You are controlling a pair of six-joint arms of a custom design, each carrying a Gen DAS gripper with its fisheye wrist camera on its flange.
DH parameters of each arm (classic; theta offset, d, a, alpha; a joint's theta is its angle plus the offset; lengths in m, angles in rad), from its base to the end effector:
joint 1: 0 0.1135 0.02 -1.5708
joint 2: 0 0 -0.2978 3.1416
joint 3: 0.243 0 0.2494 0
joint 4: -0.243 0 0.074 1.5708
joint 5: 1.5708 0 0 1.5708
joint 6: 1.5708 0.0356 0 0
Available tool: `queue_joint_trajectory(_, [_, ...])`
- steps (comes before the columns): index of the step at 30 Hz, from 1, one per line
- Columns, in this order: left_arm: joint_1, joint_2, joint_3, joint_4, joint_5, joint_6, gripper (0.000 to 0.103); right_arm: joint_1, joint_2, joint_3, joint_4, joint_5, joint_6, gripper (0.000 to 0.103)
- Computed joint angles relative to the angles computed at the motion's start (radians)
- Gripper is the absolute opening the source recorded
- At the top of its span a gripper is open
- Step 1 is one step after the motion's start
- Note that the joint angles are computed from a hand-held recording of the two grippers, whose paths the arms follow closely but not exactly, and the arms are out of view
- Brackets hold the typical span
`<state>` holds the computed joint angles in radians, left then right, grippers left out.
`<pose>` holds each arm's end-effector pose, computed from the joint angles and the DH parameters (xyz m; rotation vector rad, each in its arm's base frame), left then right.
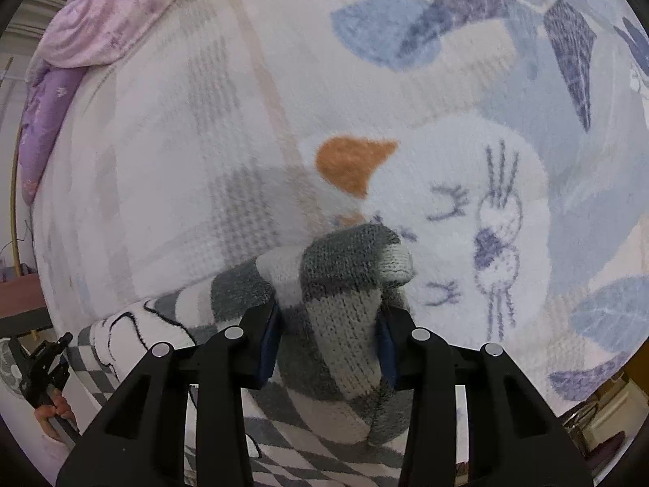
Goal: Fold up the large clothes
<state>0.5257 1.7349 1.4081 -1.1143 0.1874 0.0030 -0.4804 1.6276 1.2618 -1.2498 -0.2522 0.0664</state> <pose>0.2899 0.1605 0.2784 -0.7473 2.8641 -0.2183 0.2520 -0.1213 0.2719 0.8476 2.9900 0.3999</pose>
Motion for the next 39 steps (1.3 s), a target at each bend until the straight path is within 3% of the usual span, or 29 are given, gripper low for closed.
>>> queue_joint_trajectory(4, [-0.022, -0.003, 0.004, 0.022, 0.014, -0.044, 0.022, 0.011, -0.004, 0.033, -0.003, -0.004, -0.002, 0.037])
queue_joint_trajectory(8, [-0.022, 0.009, 0.059, -0.002, 0.034, -0.015, 0.02, 0.026, 0.0, 0.082, -0.006, -0.019, 0.005, 0.037])
queue_joint_trajectory(14, [-0.091, 0.058, 0.225, -0.033, 0.088, -0.055, 0.02, 0.059, 0.093, 0.244, -0.003, -0.038, 0.038, 0.037])
queue_joint_trajectory(22, [-0.258, 0.31, 0.641, -0.09, 0.111, -0.121, 0.021, 0.091, 0.408, 0.711, -0.064, -0.036, 0.071, 0.038])
queue_joint_trajectory(25, [-0.288, 0.469, 0.81, -0.197, 0.07, -0.131, 0.029, 0.107, 0.577, 0.899, -0.167, 0.023, 0.065, 0.05])
queue_joint_trajectory(27, [-0.296, 0.52, 0.826, -0.254, 0.0, -0.117, 0.035, 0.102, 0.588, 0.879, -0.161, 0.066, 0.074, 0.061])
queue_joint_trajectory(29, [-0.283, 0.481, 0.723, -0.238, -0.029, -0.083, 0.039, 0.082, 0.524, 0.761, -0.117, 0.063, 0.066, 0.074])
queue_joint_trajectory(30, [-0.272, 0.45, 0.663, -0.217, -0.033, -0.071, 0.05, 0.067, 0.468, 0.662, -0.083, 0.072, 0.051, 0.076])
queue_joint_trajectory(32, [-0.23, 0.371, 0.519, -0.186, -0.057, -0.044, 0.062, 0.044, 0.408, 0.544, -0.081, 0.098, 0.022, 0.078])
queue_joint_trajectory(33, [-0.209, 0.34, 0.46, -0.181, -0.079, -0.039, 0.062, 0.027, 0.376, 0.481, -0.077, 0.104, 0.015, 0.078])
queue_joint_trajectory(38, [-0.128, 0.252, 0.238, -0.163, -0.098, -0.016, 0.06, -0.074, 0.229, 0.166, -0.028, 0.073, 0.036, 0.078])
queue_joint_trajectory(39, [-0.114, 0.236, 0.188, -0.148, -0.067, -0.002, 0.037, -0.093, 0.194, 0.105, -0.004, 0.041, 0.058, 0.077])
